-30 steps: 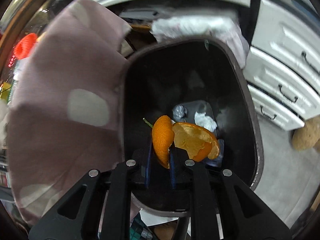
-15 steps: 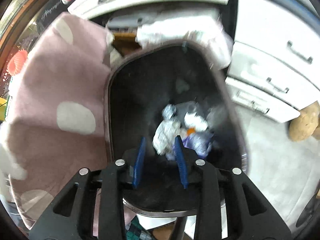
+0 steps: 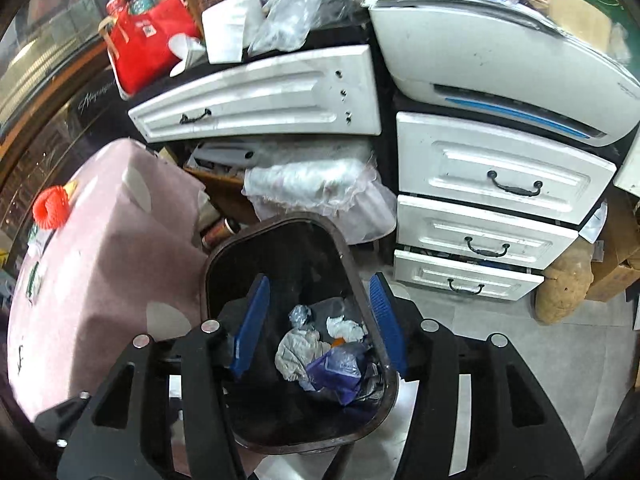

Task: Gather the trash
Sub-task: 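Lower the white tissue into the bin and open the left gripper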

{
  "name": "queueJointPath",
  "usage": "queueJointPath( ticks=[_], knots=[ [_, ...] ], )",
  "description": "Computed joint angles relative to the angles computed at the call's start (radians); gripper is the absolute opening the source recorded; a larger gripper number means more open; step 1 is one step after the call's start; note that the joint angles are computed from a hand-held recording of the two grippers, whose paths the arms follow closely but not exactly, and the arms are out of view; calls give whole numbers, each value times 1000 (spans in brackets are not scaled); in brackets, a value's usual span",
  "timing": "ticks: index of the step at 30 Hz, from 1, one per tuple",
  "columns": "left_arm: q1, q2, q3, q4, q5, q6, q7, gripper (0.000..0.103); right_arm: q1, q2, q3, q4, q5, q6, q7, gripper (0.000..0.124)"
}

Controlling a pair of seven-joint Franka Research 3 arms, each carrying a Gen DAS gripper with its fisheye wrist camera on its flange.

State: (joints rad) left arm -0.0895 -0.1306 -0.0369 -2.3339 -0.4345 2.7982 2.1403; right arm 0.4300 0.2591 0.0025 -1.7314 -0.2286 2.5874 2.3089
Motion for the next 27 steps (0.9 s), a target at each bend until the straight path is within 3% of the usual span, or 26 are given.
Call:
queueJointPath(
  ticks=[14,17,19,25,27],
  knots=[
    [46,119,-61,59,180,-2,-136,20,-9,-8,8,-12,29,17,-20,53],
    [56,136,-71,66,232,-7,-174,40,-8,-7,8,-11,34,20,-27,53],
    [62,137,-75,56,267,6,-200,76,-6,-8,7,-9,31,18,-27,54],
    [58,106,-79,20,201,10,-131,90,-4,-25,-2,-27,8,54,4,83],
    [52,89,-75,8,179,6,-105,91,-6,-34,-3,-40,3,79,11,87]
  ],
)
